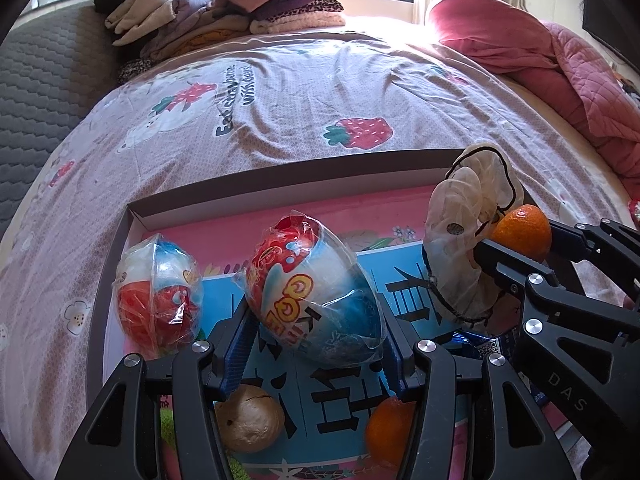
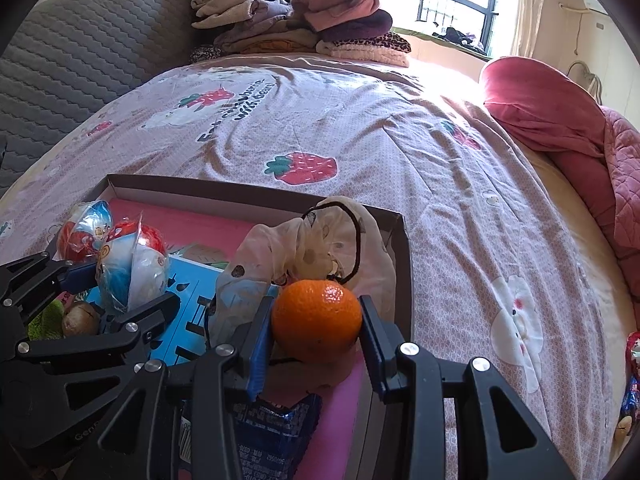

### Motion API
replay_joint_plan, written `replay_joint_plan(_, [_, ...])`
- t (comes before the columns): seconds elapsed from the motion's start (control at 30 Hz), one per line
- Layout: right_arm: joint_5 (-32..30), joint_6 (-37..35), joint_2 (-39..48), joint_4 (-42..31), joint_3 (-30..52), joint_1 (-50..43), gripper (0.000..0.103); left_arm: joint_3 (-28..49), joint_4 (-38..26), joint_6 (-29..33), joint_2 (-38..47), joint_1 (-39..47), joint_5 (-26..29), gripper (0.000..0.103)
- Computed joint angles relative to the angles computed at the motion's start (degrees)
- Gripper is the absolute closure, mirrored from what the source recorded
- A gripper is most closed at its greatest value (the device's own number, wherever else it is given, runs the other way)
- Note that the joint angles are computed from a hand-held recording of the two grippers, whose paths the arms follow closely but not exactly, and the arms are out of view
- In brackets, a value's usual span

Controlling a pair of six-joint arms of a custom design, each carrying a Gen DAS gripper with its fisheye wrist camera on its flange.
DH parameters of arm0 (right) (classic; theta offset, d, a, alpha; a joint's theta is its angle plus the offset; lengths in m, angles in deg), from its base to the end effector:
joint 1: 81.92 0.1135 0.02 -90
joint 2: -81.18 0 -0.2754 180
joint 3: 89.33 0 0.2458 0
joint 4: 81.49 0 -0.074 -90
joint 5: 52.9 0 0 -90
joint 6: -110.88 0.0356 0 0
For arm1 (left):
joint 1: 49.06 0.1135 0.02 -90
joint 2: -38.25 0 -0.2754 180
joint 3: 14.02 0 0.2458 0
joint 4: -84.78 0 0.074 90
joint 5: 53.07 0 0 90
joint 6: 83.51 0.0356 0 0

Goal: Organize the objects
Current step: 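Lower the blue egg into the tray with the left tool while the right tool lowers the orange, then open the right tool to release the orange while the left tool releases the blue egg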

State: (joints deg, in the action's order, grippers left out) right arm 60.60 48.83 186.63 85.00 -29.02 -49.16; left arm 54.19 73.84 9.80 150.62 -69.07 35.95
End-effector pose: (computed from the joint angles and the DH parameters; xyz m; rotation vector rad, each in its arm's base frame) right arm 0.2787 0.1624 0.1136 0.0404 2.4725 -0.0930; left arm 0.3421 -0.1239 0.1071 0.5056 2.4840 -0.0943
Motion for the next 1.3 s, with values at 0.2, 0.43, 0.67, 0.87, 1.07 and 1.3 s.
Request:
replay_joint_plan(0.2, [0.08,0.02,-0.01,-0.49,0.2,0.11,0.062,-0.22,-0.52,0.07,-0.3,0.04,-0.27,0.046])
replay_joint_plan(0.43, [0.34,0.0,-0.15,-1.56,0.85,0.45,0.062,-0.74,-1.11,0.12,-0.88,0.11,-0.44,0.046])
replay_joint_plan(0.67, [0.23,-0.21,-0.21,-1.9,1.19,0.96,0.06,-2.17,-1.25,-0.17,-2.33,0.78,-0.12,0.046])
replay_joint_plan(0.87, [-0.23,-0.22,-0.5,-3.06,1.63,1.47,0.056,-3.98,-1.01,-0.08,-4.09,1.53,0.3,0.042])
replay_joint_plan(1.07, [0.41,0.24,-1.68,-3.84,1.5,2.14,0.053,-5.42,-0.94,0.22,-5.65,1.8,-0.59,0.035])
replay_joint_plan(1.3, [1.47,0.97,-4.34,-4.8,0.77,3.15,0.048,-8.26,-0.29,0.11,-9.09,1.91,-1.05,0.033])
